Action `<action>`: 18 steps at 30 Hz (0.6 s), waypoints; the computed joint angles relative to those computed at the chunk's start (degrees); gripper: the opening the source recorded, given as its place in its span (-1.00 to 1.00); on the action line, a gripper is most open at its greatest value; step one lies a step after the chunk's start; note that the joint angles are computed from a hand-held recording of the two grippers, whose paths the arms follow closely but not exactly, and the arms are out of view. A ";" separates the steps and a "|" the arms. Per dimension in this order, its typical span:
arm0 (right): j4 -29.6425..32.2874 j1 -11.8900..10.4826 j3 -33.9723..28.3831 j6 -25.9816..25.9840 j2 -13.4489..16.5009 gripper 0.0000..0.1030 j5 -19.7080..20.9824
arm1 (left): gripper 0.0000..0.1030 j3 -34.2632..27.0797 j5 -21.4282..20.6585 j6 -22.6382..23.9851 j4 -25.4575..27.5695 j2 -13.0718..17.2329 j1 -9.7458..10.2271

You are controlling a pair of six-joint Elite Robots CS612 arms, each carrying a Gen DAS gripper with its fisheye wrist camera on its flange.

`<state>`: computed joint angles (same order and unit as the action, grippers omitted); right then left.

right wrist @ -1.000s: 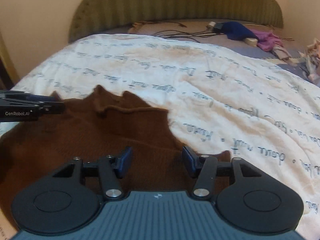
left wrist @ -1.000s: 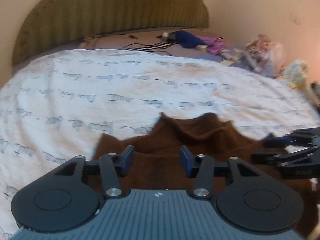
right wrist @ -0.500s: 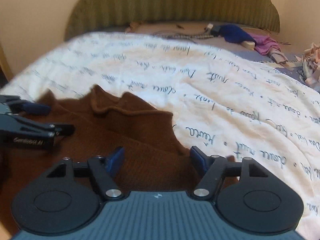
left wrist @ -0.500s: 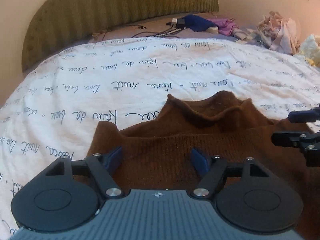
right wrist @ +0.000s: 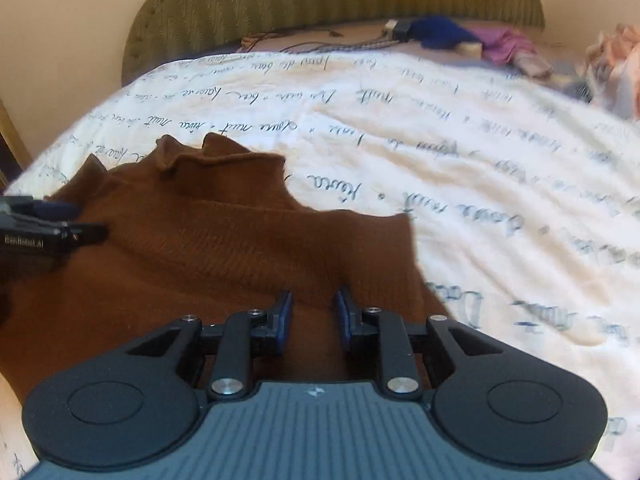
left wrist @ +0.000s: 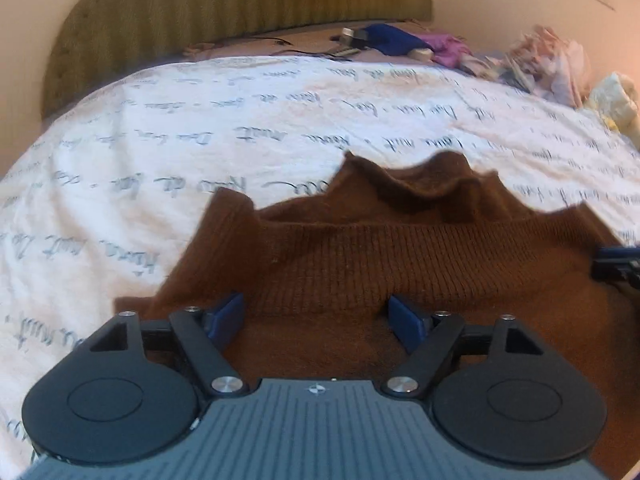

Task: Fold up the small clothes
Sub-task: 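Open both grippers and pat the folded sweater flat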

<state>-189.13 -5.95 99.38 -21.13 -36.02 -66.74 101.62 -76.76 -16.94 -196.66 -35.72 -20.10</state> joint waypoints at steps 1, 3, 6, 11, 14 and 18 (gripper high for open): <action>-3.22 0.37 1.54 -1.01 -0.61 -0.52 -1.91 | 0.42 1.22 -1.14 -2.17 -2.00 -0.62 0.16; -5.01 0.17 3.95 -0.57 -1.73 -0.51 1.48 | 0.55 3.80 -3.84 -3.84 -6.92 -1.43 0.17; -4.28 0.74 5.86 -3.71 -2.13 -0.52 5.90 | 0.61 6.72 -4.37 -1.16 -6.82 -2.14 -0.97; -5.91 0.08 6.51 -5.52 -0.79 -0.51 3.57 | 0.65 10.83 0.72 2.94 -10.43 -1.53 -1.52; -11.41 -0.72 9.69 1.04 -2.20 -0.45 0.59 | 0.63 13.60 7.24 2.45 -8.50 -3.83 -2.59; -15.68 -1.56 15.03 1.06 -3.26 -0.43 7.84 | 0.70 17.12 3.96 -3.35 -15.26 -5.15 -2.32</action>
